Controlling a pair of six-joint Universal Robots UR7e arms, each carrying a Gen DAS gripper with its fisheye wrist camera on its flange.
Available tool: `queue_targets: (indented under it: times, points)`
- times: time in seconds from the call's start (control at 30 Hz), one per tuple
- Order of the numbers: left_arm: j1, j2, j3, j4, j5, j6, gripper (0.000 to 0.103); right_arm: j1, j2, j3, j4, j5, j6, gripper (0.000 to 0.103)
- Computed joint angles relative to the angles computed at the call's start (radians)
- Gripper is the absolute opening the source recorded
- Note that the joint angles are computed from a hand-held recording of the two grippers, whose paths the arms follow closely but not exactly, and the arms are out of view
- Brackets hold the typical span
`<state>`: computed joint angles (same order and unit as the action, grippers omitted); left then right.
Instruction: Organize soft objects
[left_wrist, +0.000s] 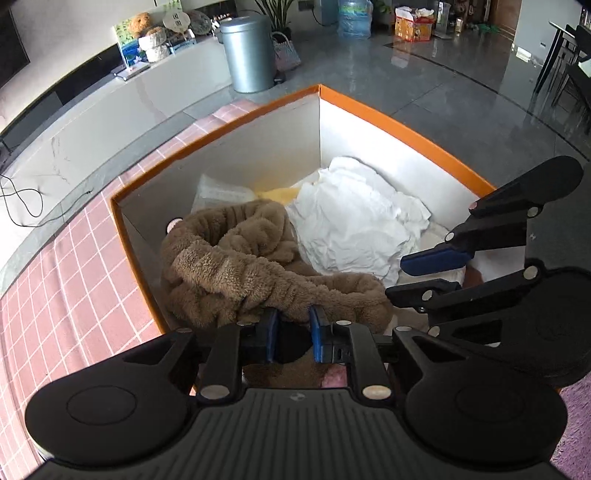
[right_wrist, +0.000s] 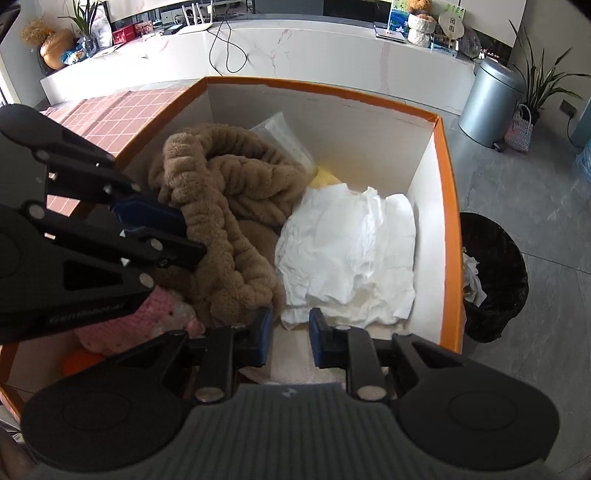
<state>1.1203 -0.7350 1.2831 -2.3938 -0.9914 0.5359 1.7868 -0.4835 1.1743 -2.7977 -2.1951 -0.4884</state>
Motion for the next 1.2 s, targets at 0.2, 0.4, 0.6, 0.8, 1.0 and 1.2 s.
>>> queue_targets:
  times: [0.2,0.4,0.6,0.8,1.0,1.2]
  points:
    - [-0.005,-0.076,0.073,-0.077,-0.091,-0.017,0.025,0.021,-0.059,0.101,-0.123,0.005,-0.006,0.021]
    - [-0.033,-0.182,0.187,-0.192,-0.148,-0.031,0.033,0.068,-0.134,0.232,-0.304,0.003,-0.01,0.034]
    - [-0.068,-0.287,0.303,-0.309,-0.149,-0.04,0.04,0.123,-0.192,0.348,-0.461,-0.001,-0.026,0.043]
    - [-0.099,-0.387,0.423,-0.448,-0.138,-0.031,0.041,0.177,-0.226,0.436,-0.608,0.013,-0.045,0.054]
    - [-0.118,-0.46,0.569,-0.695,-0.124,0.016,0.046,0.231,-0.196,0.487,-0.838,0.022,-0.059,0.067]
    - [-0.103,-0.484,0.704,-1.049,-0.166,0.082,0.056,0.277,-0.11,0.496,-1.068,-0.009,-0.082,0.074]
